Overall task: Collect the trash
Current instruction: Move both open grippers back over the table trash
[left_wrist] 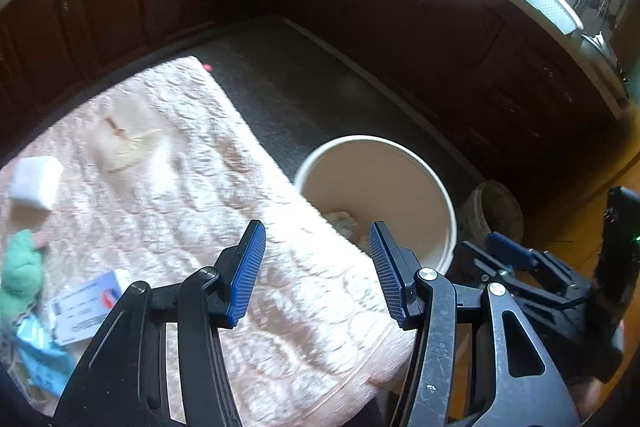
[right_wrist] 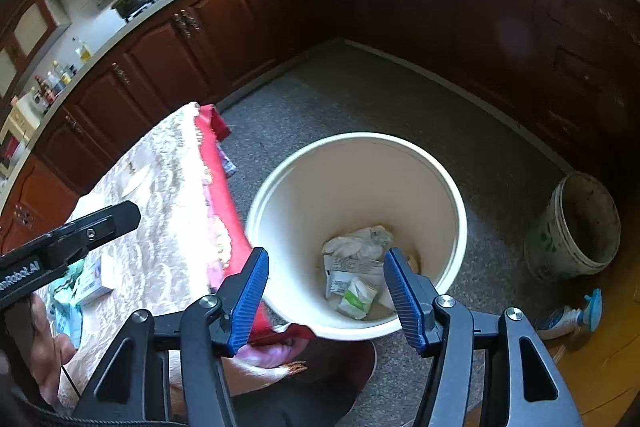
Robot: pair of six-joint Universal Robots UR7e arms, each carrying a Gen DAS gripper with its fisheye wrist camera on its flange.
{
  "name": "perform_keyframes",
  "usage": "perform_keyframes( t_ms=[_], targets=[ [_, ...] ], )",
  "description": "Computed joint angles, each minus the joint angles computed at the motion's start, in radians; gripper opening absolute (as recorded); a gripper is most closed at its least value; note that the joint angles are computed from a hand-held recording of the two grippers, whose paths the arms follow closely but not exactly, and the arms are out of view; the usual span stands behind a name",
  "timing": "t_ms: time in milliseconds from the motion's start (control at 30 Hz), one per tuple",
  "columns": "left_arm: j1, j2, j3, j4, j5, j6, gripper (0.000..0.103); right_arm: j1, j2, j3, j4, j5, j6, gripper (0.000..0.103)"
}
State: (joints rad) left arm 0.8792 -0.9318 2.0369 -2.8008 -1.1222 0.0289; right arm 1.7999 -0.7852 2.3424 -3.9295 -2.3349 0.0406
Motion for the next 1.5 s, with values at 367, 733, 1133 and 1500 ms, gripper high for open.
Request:
perform_keyframes(
  t_ms=[367,733,1133,1500],
  targets=[
    [0.001,-0.159,0.102,-0.067,0.132,0.029,0.052,0.121,0.035,-0.077,0.036,-0.033,-0.037,0.068],
    [0.019,-0.285,0.188,-0.142,0.255,0.048,0.053,0.212,0.119,-0.190,0.158,-0.027,-0.048,0.069],
    [0.092,-0.417,0.220,-0.132,0.317,0.073,0.054,0.288,0.213,-0.332,0.281,0.002,-0.068,0.073],
    [0.218,-0.522,0.210,-0.079,0.248,0.115,0.060,0.315,0.274,-0.426,0.365,0.030,-0.099,0.074]
  ],
)
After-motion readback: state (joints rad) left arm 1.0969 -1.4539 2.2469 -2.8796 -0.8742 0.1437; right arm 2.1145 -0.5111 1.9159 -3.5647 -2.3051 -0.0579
